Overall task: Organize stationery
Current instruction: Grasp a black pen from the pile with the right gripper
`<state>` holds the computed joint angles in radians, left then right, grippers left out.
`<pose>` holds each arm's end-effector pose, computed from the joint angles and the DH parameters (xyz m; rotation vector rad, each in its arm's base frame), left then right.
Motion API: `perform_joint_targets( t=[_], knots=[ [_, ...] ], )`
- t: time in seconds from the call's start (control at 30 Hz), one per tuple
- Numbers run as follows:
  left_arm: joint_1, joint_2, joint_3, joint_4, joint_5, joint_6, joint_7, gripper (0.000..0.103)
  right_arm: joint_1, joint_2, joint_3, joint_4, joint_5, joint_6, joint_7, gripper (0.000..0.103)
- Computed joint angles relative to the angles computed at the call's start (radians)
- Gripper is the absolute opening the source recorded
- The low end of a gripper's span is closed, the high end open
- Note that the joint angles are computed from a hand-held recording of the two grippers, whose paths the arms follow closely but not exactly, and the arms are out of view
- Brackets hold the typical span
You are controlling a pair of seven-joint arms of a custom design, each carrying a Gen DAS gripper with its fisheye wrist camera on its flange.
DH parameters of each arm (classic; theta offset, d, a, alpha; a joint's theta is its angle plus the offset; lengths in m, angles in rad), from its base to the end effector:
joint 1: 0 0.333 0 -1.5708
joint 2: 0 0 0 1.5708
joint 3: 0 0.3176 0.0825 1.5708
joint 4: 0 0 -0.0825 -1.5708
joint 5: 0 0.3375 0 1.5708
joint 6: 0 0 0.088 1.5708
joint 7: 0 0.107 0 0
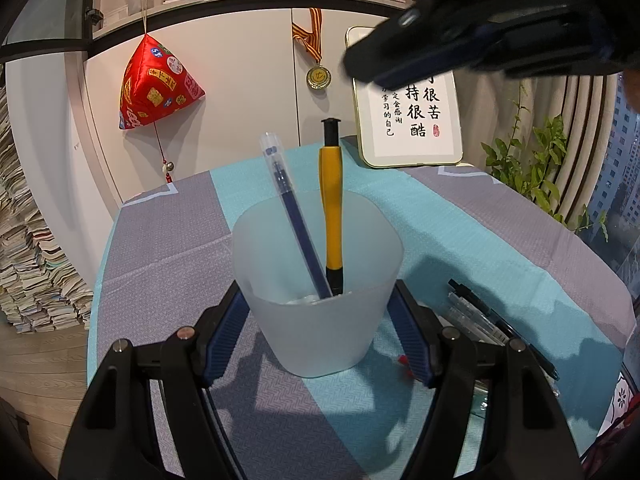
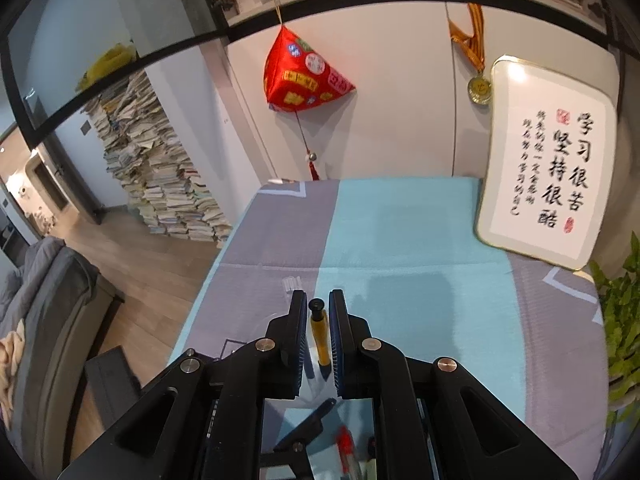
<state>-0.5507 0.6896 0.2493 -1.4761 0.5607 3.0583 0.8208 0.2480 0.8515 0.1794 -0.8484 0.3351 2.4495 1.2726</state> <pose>0.6582 -0.3019 0.3997 -1.4807 1.8529 -0.9112 0.7313 0.2563 0.5049 -1.9380 1.2359 -0.2344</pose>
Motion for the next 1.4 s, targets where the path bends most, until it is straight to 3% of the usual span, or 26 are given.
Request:
perform_joint_targets(
  t=[0.2, 0.4, 0.77, 1.23, 1.4],
  knots=[
    [-0.004, 0.001, 0.005, 0.001, 0.000, -0.001, -0.001, 0.070, -0.028, -0.158, -0.012, -0.262, 0.012, 0.117, -0.041, 0.010],
    [-0.008, 0.000, 0.010, -0.001, 0.006, -0.003, -0.005, 0.070, -0.034, -0.190, -0.068, -0.374, -0.055, 0.081, 0.024, 0.010],
    [-0.007, 0.000, 0.012, -0.002, 0.018, -0.004, -0.013, 0.070, -0.057, -0.093, -0.084, -0.325, -0.110, -0.076, 0.118, 0.011],
    [-0.009, -0.001, 0.013, -0.003, 0.027, -0.005, -0.022, 0.070, -0.049, -0.029, -0.078, -0.239, -0.128, -0.151, 0.113, 0.011],
    [-0.009, -0.001, 0.012, -0.003, 0.030, -0.005, -0.023, 0.070, -0.031, 0.017, -0.092, -0.148, -0.151, -0.198, 0.136, 0.011]
  ],
)
